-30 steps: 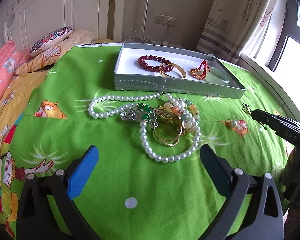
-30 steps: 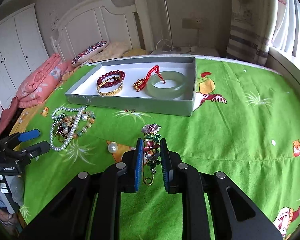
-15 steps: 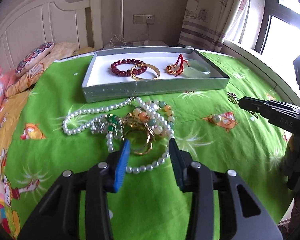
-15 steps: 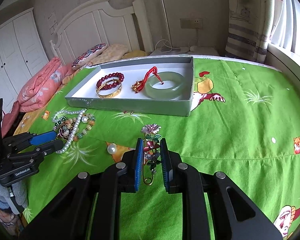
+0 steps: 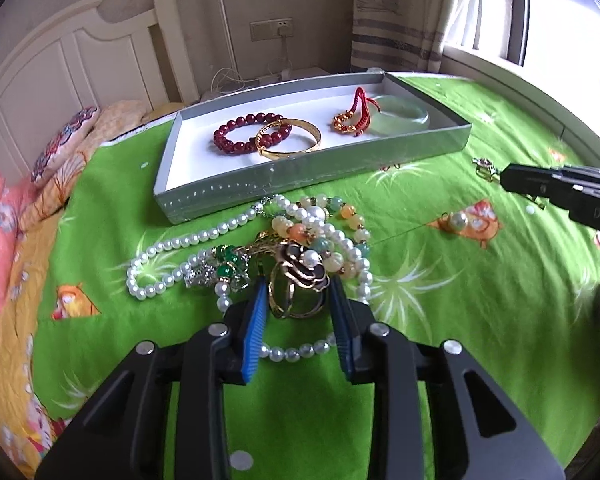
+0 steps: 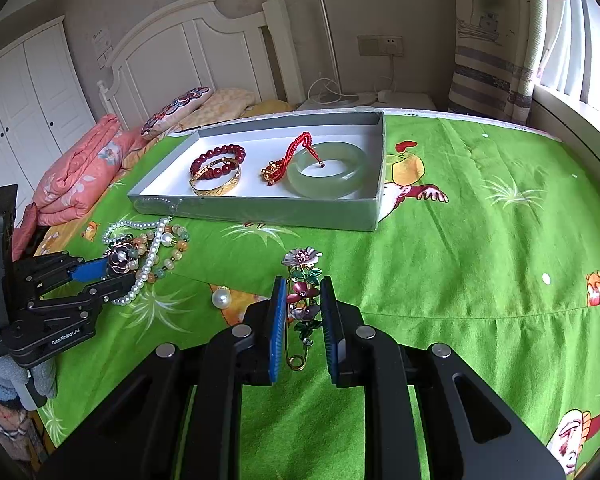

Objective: Organize jewelry
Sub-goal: 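Grasp the gold ring cluster with the left gripper while the right holds the brooch, then carry the gold rings and flower brooch over the grey box with both grippers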

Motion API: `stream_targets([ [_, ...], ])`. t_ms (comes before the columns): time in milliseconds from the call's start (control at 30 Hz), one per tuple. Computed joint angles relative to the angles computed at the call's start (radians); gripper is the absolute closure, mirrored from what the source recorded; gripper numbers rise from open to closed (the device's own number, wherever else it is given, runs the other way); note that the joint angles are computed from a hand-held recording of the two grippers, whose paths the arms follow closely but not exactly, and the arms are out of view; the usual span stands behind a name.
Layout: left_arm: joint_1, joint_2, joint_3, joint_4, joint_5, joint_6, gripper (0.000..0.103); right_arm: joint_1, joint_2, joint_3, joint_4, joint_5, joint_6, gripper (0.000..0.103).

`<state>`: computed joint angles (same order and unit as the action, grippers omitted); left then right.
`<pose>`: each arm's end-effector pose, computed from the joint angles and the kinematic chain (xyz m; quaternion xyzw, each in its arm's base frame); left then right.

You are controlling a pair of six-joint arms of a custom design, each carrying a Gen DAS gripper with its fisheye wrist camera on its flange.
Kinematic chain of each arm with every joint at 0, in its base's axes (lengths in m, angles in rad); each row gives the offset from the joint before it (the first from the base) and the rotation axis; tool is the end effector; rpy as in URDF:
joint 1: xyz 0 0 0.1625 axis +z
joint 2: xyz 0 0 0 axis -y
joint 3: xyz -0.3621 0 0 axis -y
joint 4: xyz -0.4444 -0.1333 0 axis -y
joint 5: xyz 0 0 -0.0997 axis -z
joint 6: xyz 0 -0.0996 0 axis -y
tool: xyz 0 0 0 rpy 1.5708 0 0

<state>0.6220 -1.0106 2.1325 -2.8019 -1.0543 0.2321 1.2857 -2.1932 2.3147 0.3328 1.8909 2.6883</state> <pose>-0.2950 -0.4360 -0.0063 0.5259 0.8097 -0.1389 0.2203 0.0216 -0.2890 0.2718 -0.0138 -0.8415 0.4389 0.3148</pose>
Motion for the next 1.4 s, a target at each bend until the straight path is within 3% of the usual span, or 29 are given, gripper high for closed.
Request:
stream_targets([
  [67, 0.007, 0.007, -0.013, 0.012, 0.002, 0.004, 0.080, -0.001, -0.002, 0.000, 0.000, -0.002, 0.000, 0.085],
  [267, 0.038, -0.015, -0.014, 0.004, -0.064, -0.021, 0.080, -0.003, -0.001, 0.000, 0.000, -0.003, 0.000, 0.085],
  [600, -0.003, -0.089, 0.077, -0.062, -0.067, -0.007, 0.083, -0.002, -0.001, 0.000, -0.003, -0.001, -0.005, 0.085],
  [933, -0.028, -0.181, 0.138, -0.114, -0.142, 0.034, 0.083, 0.001, -0.049, 0.029, -0.014, -0.029, -0.017, 0.085],
  [1133, -0.038, -0.179, 0.132, -0.121, -0.146, 0.036, 0.083, -0.002, -0.084, 0.049, -0.012, -0.072, -0.038, 0.085],
  [1400, -0.040, -0.157, 0.103, -0.129, -0.151, 0.049, 0.083, 0.035, -0.052, 0.038, -0.023, -0.037, -0.044, 0.085],
])
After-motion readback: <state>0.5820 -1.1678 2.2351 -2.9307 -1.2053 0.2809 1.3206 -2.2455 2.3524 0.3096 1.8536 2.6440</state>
